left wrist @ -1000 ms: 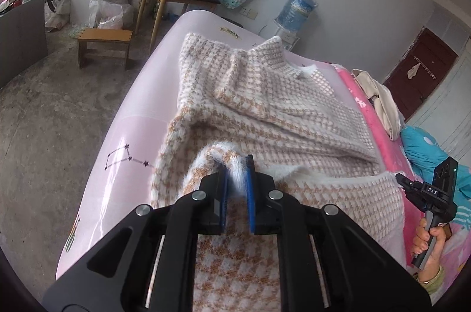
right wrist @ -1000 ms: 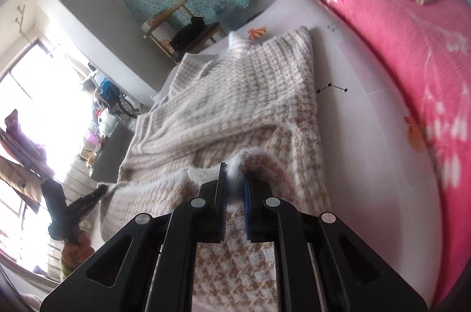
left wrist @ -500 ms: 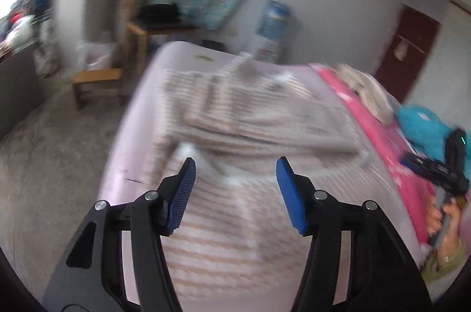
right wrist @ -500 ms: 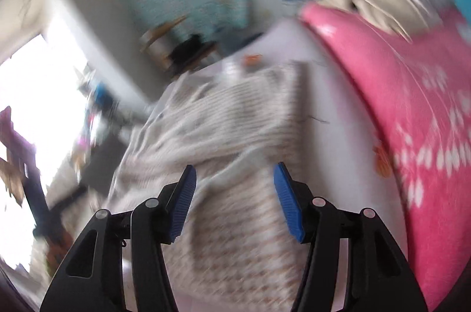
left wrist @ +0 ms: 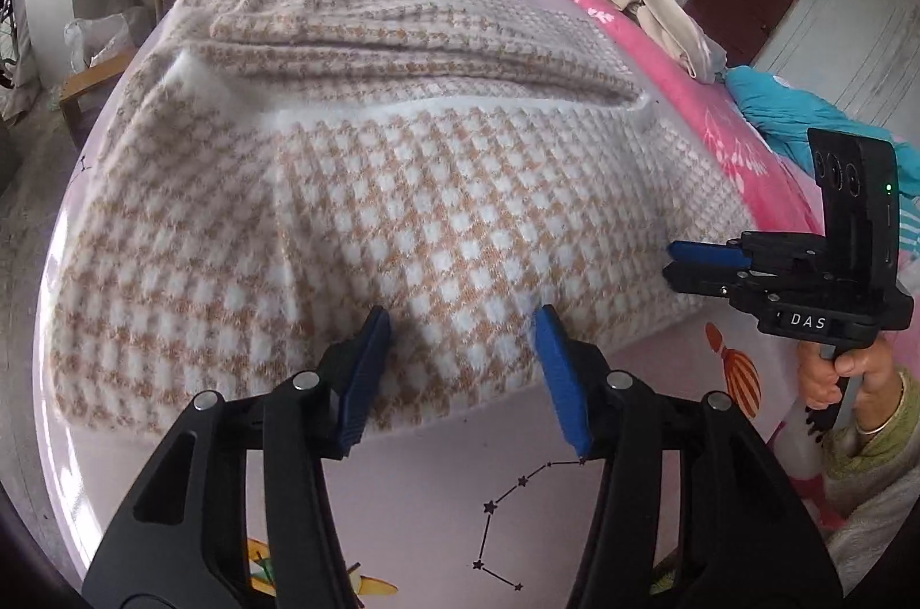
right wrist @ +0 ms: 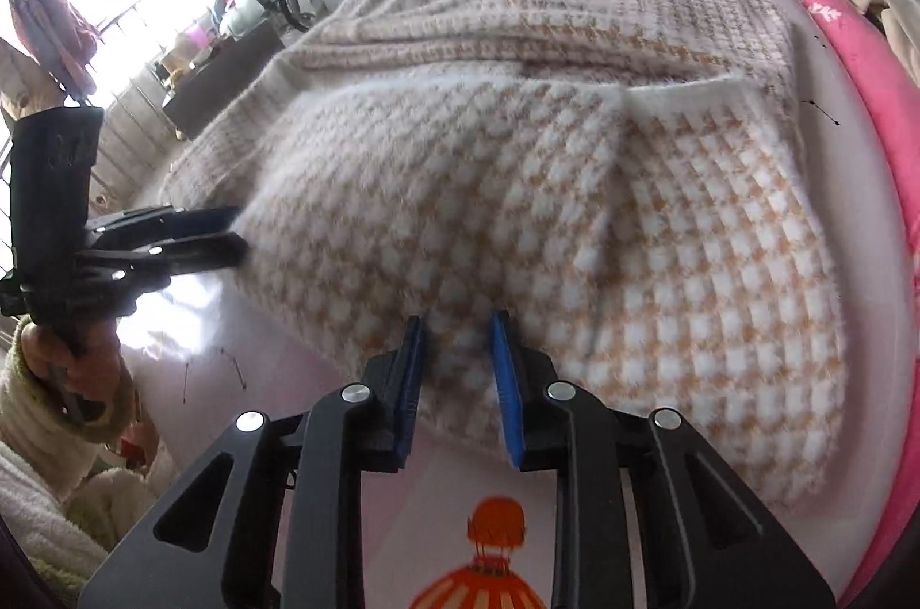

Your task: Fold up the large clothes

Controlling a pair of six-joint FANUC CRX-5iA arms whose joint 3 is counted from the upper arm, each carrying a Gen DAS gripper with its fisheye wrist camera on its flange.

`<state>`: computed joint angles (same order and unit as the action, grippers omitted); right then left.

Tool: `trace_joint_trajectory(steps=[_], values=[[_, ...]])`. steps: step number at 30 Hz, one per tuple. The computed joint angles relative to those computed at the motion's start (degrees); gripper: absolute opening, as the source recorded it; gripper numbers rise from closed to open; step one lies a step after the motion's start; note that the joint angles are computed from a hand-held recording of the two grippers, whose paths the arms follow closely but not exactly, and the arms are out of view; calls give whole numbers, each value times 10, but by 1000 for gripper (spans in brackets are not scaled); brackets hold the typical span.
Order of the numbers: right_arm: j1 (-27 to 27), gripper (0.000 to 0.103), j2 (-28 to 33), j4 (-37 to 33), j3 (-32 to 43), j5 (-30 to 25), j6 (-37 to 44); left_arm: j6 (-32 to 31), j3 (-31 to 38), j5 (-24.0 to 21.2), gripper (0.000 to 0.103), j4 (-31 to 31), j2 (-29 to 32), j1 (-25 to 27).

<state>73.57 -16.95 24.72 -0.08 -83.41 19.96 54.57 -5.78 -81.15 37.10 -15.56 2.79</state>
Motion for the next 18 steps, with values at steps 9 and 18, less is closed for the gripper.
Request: trace_joint_trajectory(steps=[9, 18], values=[[-52, 23, 40, 67, 17, 79, 42, -14, 11, 62, 47, 30, 37, -52], [-57, 24, 10, 7, -15, 94, -7, -1, -28, 50, 49, 30, 1, -23]])
